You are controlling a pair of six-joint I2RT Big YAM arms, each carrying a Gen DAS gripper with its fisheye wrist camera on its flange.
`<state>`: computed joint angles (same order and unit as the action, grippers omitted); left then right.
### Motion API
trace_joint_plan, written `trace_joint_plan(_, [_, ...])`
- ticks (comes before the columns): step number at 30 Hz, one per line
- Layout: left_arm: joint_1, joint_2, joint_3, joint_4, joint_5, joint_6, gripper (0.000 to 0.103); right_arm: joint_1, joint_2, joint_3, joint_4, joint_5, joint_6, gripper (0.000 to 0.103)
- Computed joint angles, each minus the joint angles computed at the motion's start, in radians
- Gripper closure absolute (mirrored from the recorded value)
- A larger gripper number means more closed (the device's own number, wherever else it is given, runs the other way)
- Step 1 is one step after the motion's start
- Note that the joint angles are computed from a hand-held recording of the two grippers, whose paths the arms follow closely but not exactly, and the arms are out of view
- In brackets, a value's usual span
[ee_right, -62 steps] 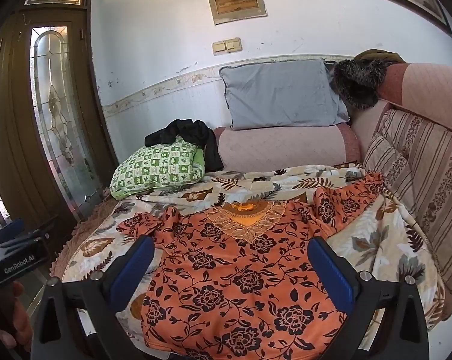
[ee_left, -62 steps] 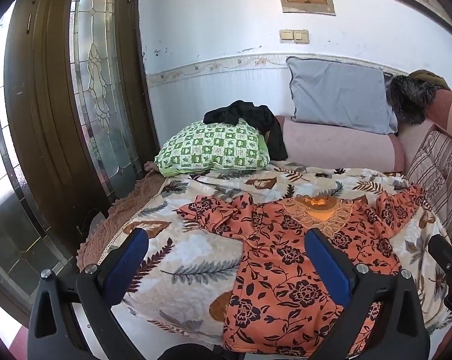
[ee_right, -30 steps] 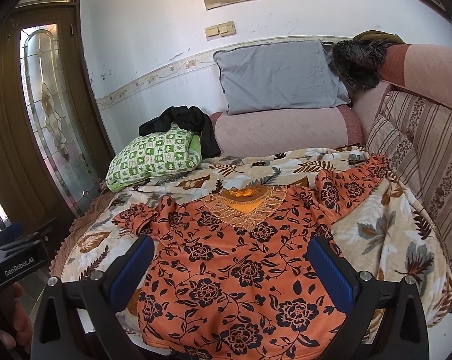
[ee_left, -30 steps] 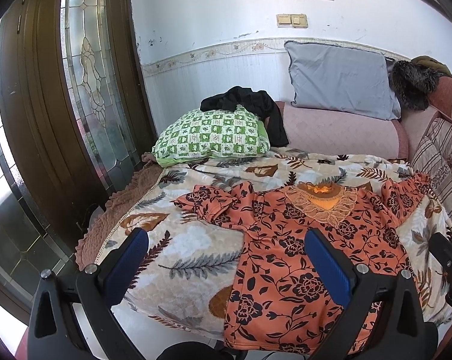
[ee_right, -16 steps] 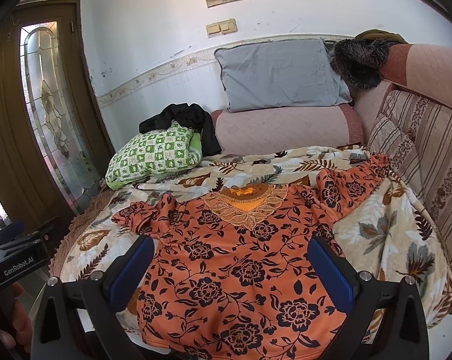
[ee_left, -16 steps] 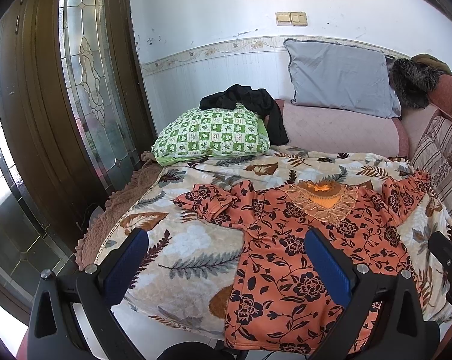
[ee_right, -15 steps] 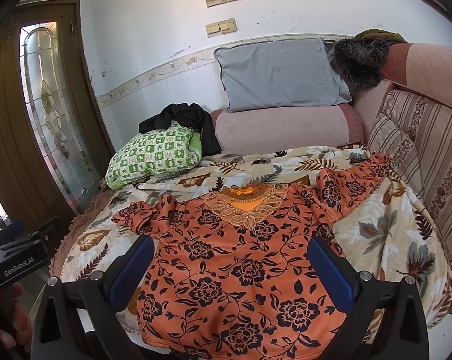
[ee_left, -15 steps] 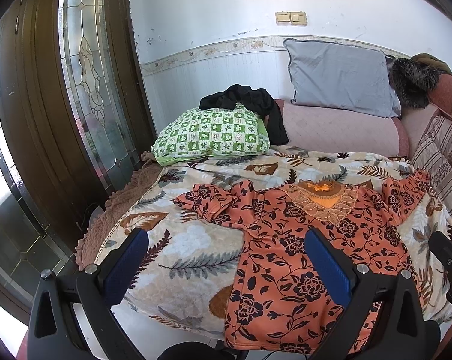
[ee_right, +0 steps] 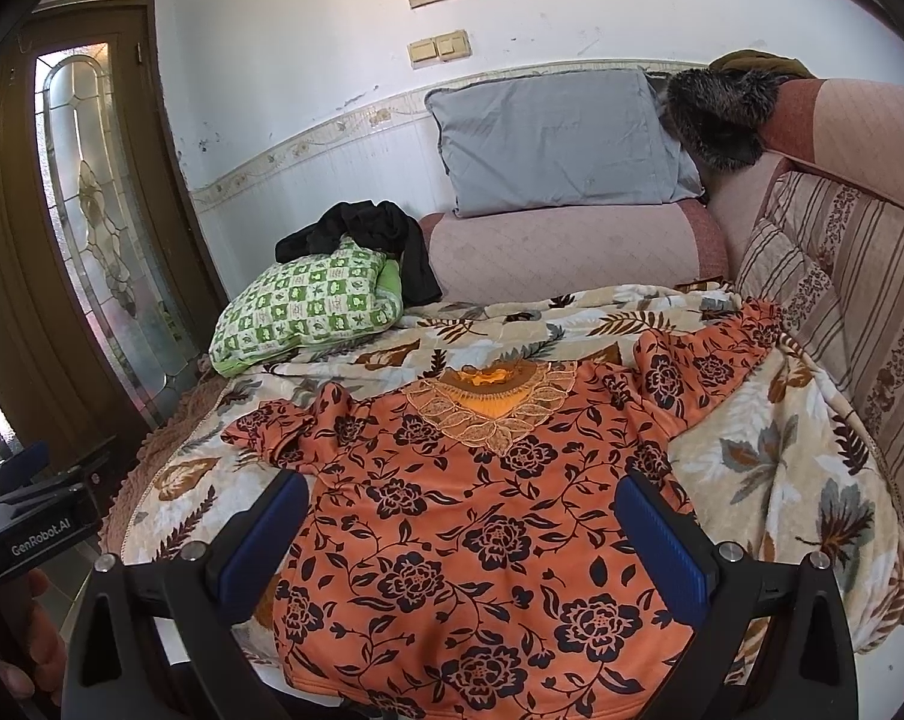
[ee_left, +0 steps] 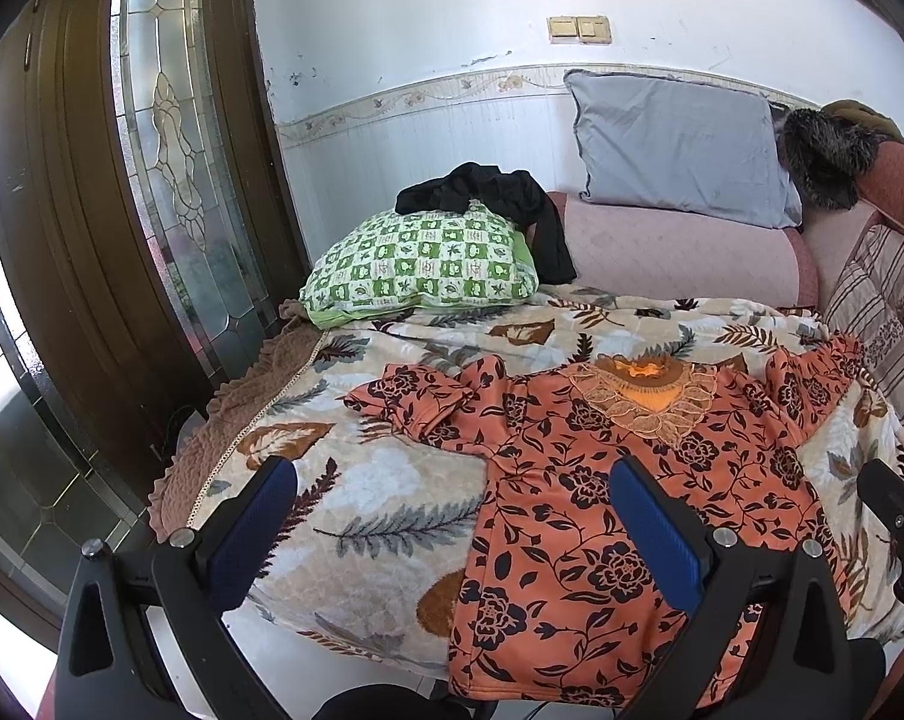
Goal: Fold small clothes
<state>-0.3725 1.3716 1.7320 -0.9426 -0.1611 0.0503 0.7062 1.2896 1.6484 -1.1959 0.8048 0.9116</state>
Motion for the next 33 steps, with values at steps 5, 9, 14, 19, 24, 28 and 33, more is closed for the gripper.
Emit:
trace_joint_plan(5, [0.001, 0.005, 0.001, 0.001, 0.0, 0.0, 0.0, -0.003, -0.001, -0.005, 0.006, 0.002, -0.008, 0.0])
trace_joint_plan(9, [0.0, 0.01, 0.003, 0.007, 0.002, 0.007, 0.0, -0.011, 0.001, -0.005, 0.006, -0.006, -0.005, 0.0])
trace_joint_plan(14, [-0.012, 0.035, 0.029, 0.001, -0.003, 0.012, 0.0, -0.036, -0.006, -0.017, 0.01, -0.022, -0.006, 0.0])
trace_joint_plan(19, [-0.028, 0.067, 0.064, -0.015, -0.013, 0.015, 0.0, -0.063, -0.014, -0.024, 0.015, -0.046, -0.007, 0.0])
trace_joint_plan(24, [-0.047, 0.149, 0.12, -0.028, 0.016, 0.009, 0.0, -0.114, -0.03, -0.044, 0.051, -0.096, -0.037, 0.0])
trace_joint_plan(28, [-0.074, 0.301, 0.23, -0.06, 0.084, -0.039, 0.0, -0.22, -0.104, -0.145, 0.131, -0.138, -0.076, 0.0])
trace_joint_plan(33, [-0.123, 0.513, 0.41, -0.094, 0.101, -0.106, 0.0, -0.521, -0.207, -0.33, 0.239, -0.337, -0.141, 0.0])
